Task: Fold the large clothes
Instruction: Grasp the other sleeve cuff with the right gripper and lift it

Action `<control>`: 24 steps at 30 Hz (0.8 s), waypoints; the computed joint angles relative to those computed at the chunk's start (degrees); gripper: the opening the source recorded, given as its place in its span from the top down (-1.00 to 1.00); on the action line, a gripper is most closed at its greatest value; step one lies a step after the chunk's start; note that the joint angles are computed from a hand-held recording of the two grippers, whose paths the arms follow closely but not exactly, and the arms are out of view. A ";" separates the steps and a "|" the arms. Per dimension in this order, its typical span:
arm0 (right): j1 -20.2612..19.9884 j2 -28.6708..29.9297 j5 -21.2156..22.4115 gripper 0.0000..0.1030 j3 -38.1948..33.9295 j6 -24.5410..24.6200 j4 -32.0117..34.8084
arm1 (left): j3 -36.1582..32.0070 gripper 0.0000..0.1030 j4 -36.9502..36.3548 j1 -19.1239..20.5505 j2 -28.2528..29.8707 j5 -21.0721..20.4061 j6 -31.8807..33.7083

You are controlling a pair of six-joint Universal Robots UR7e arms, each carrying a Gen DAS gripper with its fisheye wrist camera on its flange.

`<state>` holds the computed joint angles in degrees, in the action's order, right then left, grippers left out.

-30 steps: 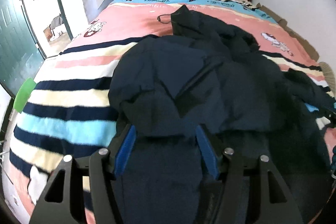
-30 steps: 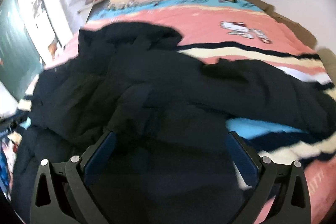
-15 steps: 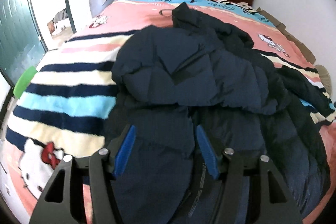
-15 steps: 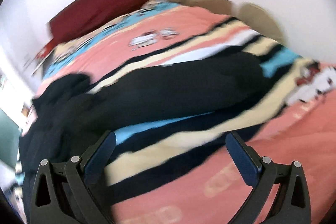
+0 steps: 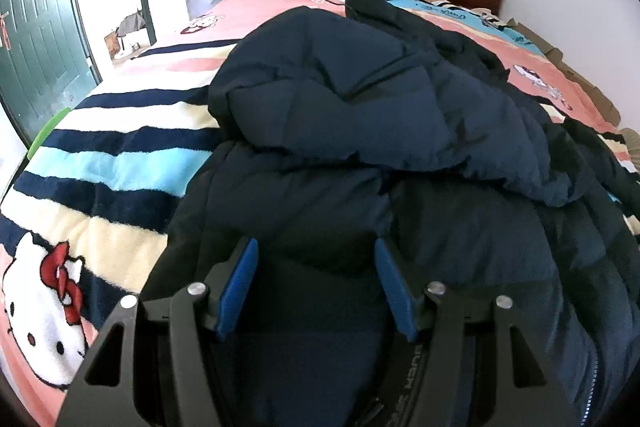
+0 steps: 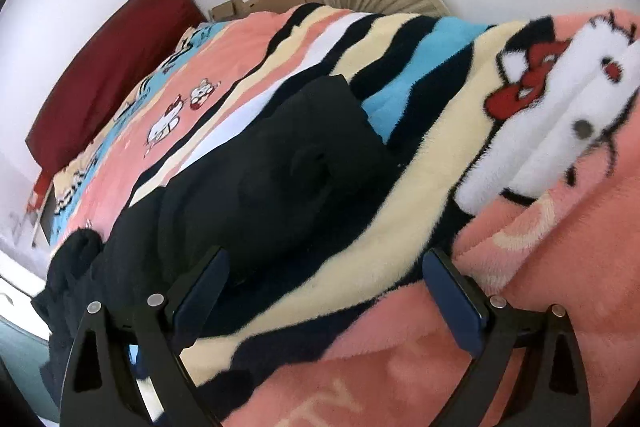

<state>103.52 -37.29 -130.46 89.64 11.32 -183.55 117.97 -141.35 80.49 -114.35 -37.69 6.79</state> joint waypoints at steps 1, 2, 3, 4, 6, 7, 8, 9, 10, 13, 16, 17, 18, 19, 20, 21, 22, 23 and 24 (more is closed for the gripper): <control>-0.34 0.23 0.86 -0.87 -0.38 0.10 -0.23 | -0.06 -0.15 -0.12 0.09 0.18 -0.04 0.06; -0.66 0.47 1.69 -0.87 -0.72 0.38 -0.32 | -0.09 -0.15 -0.21 0.32 0.32 -0.20 0.07; -0.98 0.76 2.48 -0.87 -1.24 0.85 -0.25 | -0.12 -0.15 -0.32 0.53 0.45 -0.37 0.06; -1.31 1.02 3.17 -0.86 -1.70 1.47 -0.25 | -0.13 -0.15 -0.35 0.59 0.52 -0.40 0.05; -1.85 1.51 3.99 -0.80 -2.56 2.57 -0.30 | -0.01 -0.15 -0.61 0.71 0.72 -0.29 0.17; -2.19 1.88 4.57 -0.76 -3.21 3.37 -0.09 | 0.05 -0.15 -0.70 0.67 0.88 -0.04 0.21; -2.46 2.30 4.98 -0.75 -3.86 4.01 0.09 | 0.10 -0.15 -0.76 0.66 1.00 0.14 0.27; -2.67 2.58 5.22 -0.75 -4.28 4.27 0.08 | 0.13 -0.15 -0.89 0.69 1.13 0.28 0.39; -2.97 2.90 5.57 -0.74 -4.77 4.69 0.01 | 0.19 -0.16 -1.04 0.78 1.14 0.28 0.56; -3.45 3.86 6.59 -0.62 -6.00 5.91 -0.85 | 0.27 -0.16 -1.32 0.89 1.32 0.43 0.81; -3.61 4.59 5.92 -0.32 -6.85 6.71 -1.54 | 0.29 -0.16 -1.37 0.94 1.43 0.62 1.01; -3.72 4.85 5.68 -0.19 -7.20 7.15 -1.85 | 0.30 -0.16 -1.34 0.94 1.47 0.73 1.03; -3.95 4.99 5.86 -0.12 -7.49 7.46 -2.22 | 0.32 -0.16 -1.32 0.92 1.49 0.81 1.05; -4.13 4.99 6.13 0.04 -7.54 7.77 -2.69 | 0.32 -0.16 -1.30 0.91 1.52 0.89 1.08; -4.31 5.04 6.50 0.17 -7.68 8.17 -3.04 | 0.33 -0.16 -1.35 0.94 1.54 0.91 1.14; -4.50 5.08 6.75 0.23 -7.94 8.20 -3.06 | 0.33 -0.16 -1.35 0.94 1.54 0.91 1.14; -4.57 5.16 7.02 0.34 -8.03 8.16 -3.73 | 0.31 -0.16 -1.31 0.98 1.54 0.83 1.08; -4.57 5.30 7.30 0.47 -7.95 7.75 -5.07 | 0.32 -0.16 -1.30 0.94 1.55 0.86 1.05; -4.44 5.23 7.50 0.53 -7.52 7.33 -6.14 | 0.32 -0.16 -1.30 0.94 1.55 0.86 1.05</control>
